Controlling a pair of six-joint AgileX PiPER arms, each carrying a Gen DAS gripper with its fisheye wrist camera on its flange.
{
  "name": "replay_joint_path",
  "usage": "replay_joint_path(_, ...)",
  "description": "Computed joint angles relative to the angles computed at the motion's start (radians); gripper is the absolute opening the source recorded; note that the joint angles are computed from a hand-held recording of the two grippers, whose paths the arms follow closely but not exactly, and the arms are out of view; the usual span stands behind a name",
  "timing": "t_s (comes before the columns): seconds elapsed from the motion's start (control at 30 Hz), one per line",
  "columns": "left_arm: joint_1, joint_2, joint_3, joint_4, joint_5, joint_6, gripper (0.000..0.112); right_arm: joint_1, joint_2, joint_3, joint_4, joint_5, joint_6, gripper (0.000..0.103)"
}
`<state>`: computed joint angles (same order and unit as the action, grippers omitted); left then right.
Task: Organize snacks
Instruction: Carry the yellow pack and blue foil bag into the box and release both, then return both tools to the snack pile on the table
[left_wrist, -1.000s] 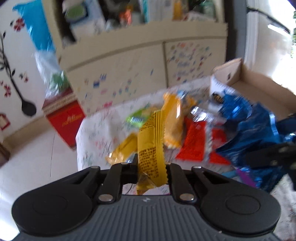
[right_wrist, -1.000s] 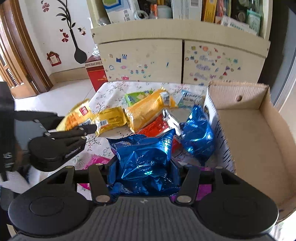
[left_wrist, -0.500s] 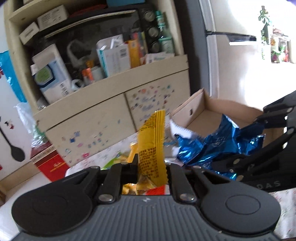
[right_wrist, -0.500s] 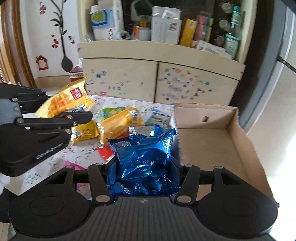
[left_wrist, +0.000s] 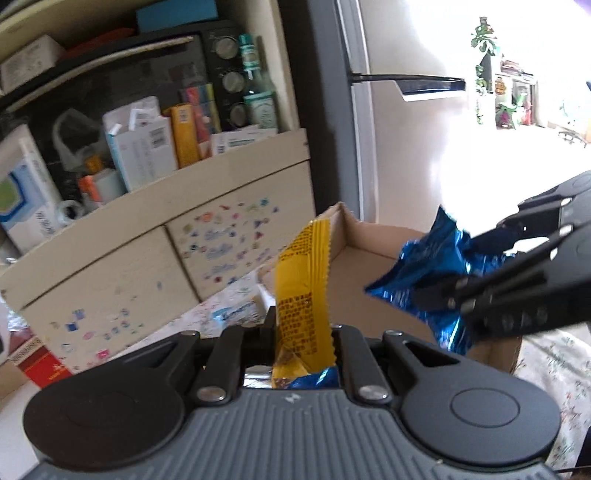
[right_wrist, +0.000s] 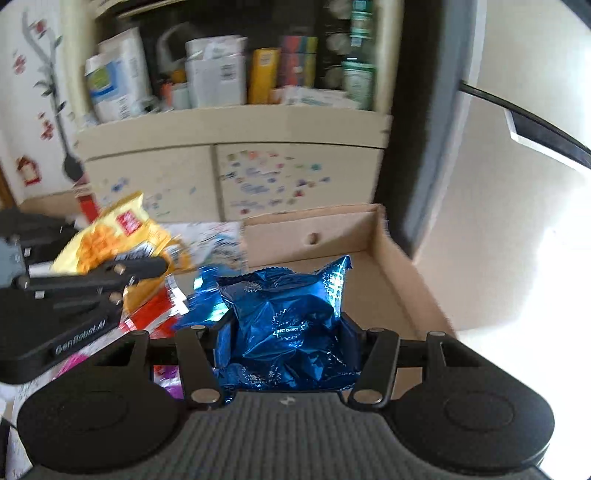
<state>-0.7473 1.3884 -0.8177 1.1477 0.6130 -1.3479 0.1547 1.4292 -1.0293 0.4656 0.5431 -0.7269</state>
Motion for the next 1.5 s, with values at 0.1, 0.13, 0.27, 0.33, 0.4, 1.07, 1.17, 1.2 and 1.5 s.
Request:
replay_joint_path(0.1,0.013,0.039,-0.029,-0.002,-0.045,0.003,0.011,-0.051,0.019,-0.027,0.021,0.008,0.012,0.062)
replay_joint_path(0.13,0.016,0.052,-0.039,0.001,-0.06,0.002,0.011,-0.065,0.033,-0.042,0.031,0.012,0.018,0.062)
replay_joint_path(0.27,0.024,0.113,-0.086,0.017,-0.113,-0.003,0.011,-0.118,0.067,-0.083,0.054,0.037,0.072,0.062)
replay_joint_path(0.33,0.028,0.146,-0.11,0.016,-0.141,-0.006,0.011,-0.137,0.081,-0.101,0.051,0.047,0.119,0.062)
replay_joint_path(0.4,0.033,0.184,-0.139,0.005,-0.17,-0.003,0.011,-0.151,0.099,-0.121,0.047,0.059,0.168,0.062)
replay_joint_path(1.07,0.052,0.261,-0.241,-0.169,-0.19,0.088,0.086,-0.168,0.131,-0.139,-0.004,0.024,0.305,0.084)
replay_joint_path(1.17,0.078,0.22,-0.223,-0.283,-0.167,0.17,0.088,-0.172,0.129,-0.129,0.06,0.044,0.227,0.084)
replay_joint_path(1.2,0.089,0.206,-0.217,-0.312,-0.158,0.193,0.088,-0.175,0.13,-0.128,0.086,0.059,0.198,0.084)
replay_joint_path(1.5,0.174,0.058,-0.116,-0.411,-0.093,0.285,0.091,-0.153,0.103,-0.092,0.226,0.144,-0.011,0.084)
